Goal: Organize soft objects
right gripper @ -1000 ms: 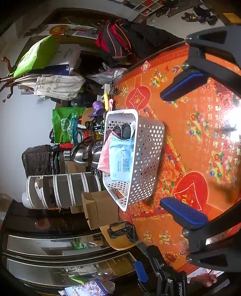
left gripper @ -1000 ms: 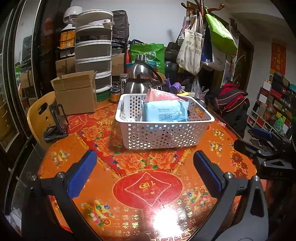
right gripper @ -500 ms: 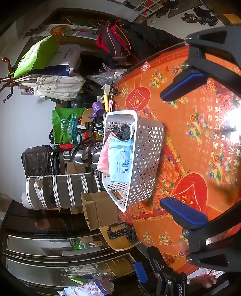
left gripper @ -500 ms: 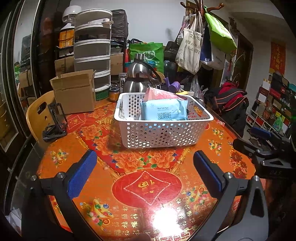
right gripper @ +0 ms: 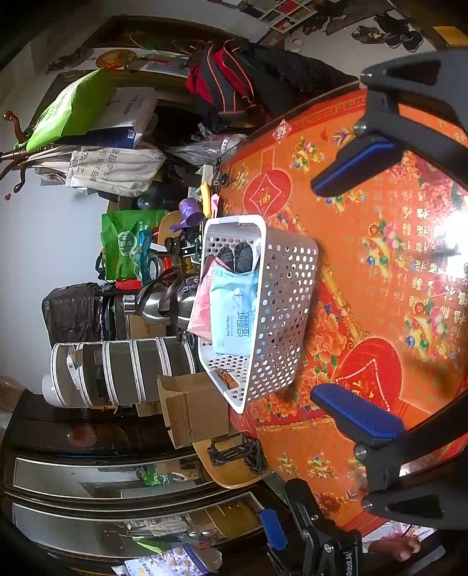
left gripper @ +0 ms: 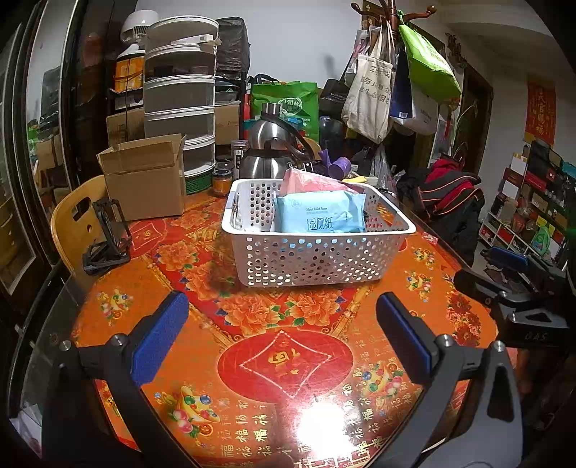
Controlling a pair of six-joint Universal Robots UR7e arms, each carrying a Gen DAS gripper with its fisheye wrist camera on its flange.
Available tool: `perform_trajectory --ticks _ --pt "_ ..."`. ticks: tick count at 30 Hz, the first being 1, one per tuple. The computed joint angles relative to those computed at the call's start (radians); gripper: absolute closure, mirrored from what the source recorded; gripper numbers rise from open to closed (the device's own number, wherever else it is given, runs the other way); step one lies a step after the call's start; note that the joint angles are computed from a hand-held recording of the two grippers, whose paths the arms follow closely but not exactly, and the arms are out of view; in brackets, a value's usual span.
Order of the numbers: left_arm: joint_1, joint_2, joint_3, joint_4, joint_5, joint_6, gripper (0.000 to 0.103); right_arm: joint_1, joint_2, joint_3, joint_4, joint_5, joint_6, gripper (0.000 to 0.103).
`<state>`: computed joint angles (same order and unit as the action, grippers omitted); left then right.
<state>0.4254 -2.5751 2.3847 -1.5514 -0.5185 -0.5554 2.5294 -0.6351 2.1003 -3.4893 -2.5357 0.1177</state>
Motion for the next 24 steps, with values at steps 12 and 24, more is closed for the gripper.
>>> perform_trajectory --ticks 12,24 --pt "-0.001 0.000 0.001 0.000 -0.002 -0.002 0.000 0.000 0.000 0.001 -0.001 0.002 0.000 0.000" --pt "0.023 0.003 0.010 -0.043 -0.015 0.032 0.000 0.000 0.000 0.002 -0.001 0.005 0.005 0.000"
